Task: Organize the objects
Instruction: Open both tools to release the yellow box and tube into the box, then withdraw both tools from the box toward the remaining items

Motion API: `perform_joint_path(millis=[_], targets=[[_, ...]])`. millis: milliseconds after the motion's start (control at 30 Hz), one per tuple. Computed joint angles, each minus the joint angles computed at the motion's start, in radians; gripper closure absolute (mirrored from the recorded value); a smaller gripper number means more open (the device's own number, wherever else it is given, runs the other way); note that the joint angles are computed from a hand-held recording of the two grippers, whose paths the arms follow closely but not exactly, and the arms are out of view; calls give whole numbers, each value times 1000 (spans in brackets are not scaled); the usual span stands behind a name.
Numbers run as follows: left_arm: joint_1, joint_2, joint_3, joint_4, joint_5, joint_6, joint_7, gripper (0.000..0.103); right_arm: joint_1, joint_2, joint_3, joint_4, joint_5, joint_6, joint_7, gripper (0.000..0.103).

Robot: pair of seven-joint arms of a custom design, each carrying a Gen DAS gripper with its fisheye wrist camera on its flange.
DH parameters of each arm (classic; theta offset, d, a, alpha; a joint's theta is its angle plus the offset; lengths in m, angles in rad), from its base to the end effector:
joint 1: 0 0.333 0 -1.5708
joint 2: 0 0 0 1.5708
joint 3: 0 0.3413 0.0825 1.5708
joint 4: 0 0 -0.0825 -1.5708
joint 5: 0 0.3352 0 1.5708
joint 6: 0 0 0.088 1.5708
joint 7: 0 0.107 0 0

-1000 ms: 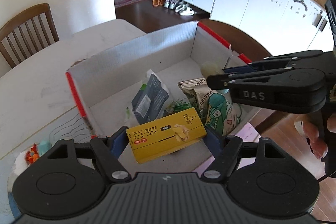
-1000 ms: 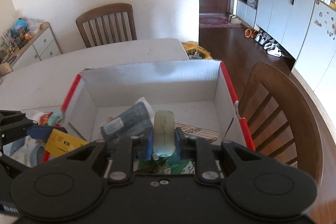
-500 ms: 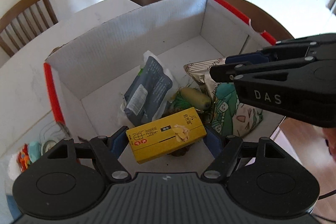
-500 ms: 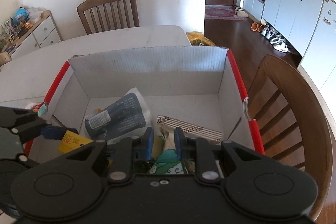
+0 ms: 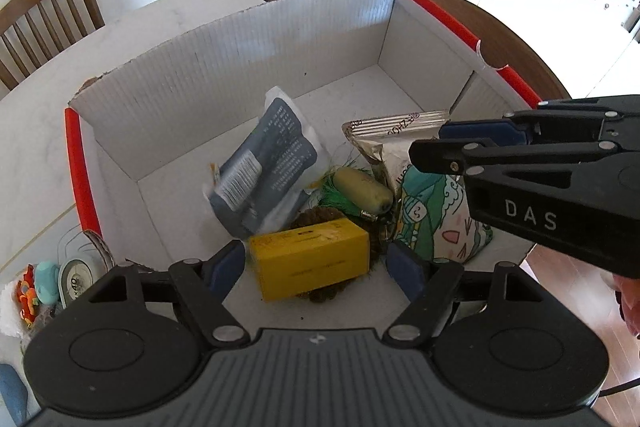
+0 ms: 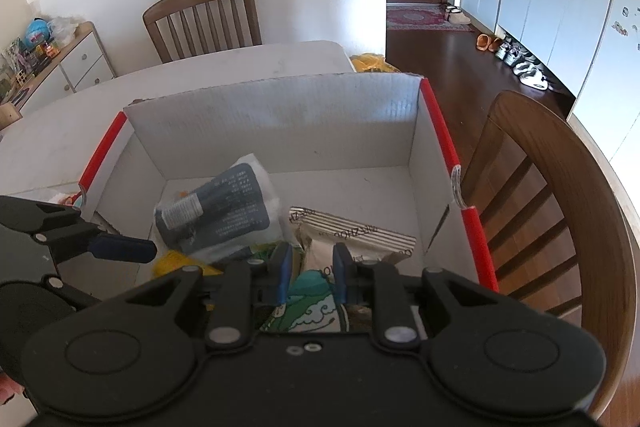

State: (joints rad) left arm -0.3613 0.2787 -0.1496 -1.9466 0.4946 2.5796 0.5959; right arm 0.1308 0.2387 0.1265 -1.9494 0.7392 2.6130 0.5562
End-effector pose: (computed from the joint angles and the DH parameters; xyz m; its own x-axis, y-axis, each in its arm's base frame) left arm 0.5295 -0.2978 0.4304 0.0932 -0.9946 0.0447 -0.8908 -0.1033 -0.4424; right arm 0.5880 0.1335 0.4531 0.6638 -0.7380 -0.1215 -0.6425 -0.4794 -0.5978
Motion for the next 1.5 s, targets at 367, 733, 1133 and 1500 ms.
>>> perform_joint_path(millis=[367,733,1133,1500], targets=[[-5,-63,9,-57,97,57,-88,25,4,-34,-2,-29,11,-2,-3,81],[37,-188,-16,-181,208,128,-202,25,35,-115,-19,-86,76,-4,-19,80],[152,-365,-71,-367,249,209,-249,23,106,-218,-42,-178,86,26,26,68],[266,-544,-106,-548,164,291,-145,20,194,-316,-46,-289,111,114,67,43]])
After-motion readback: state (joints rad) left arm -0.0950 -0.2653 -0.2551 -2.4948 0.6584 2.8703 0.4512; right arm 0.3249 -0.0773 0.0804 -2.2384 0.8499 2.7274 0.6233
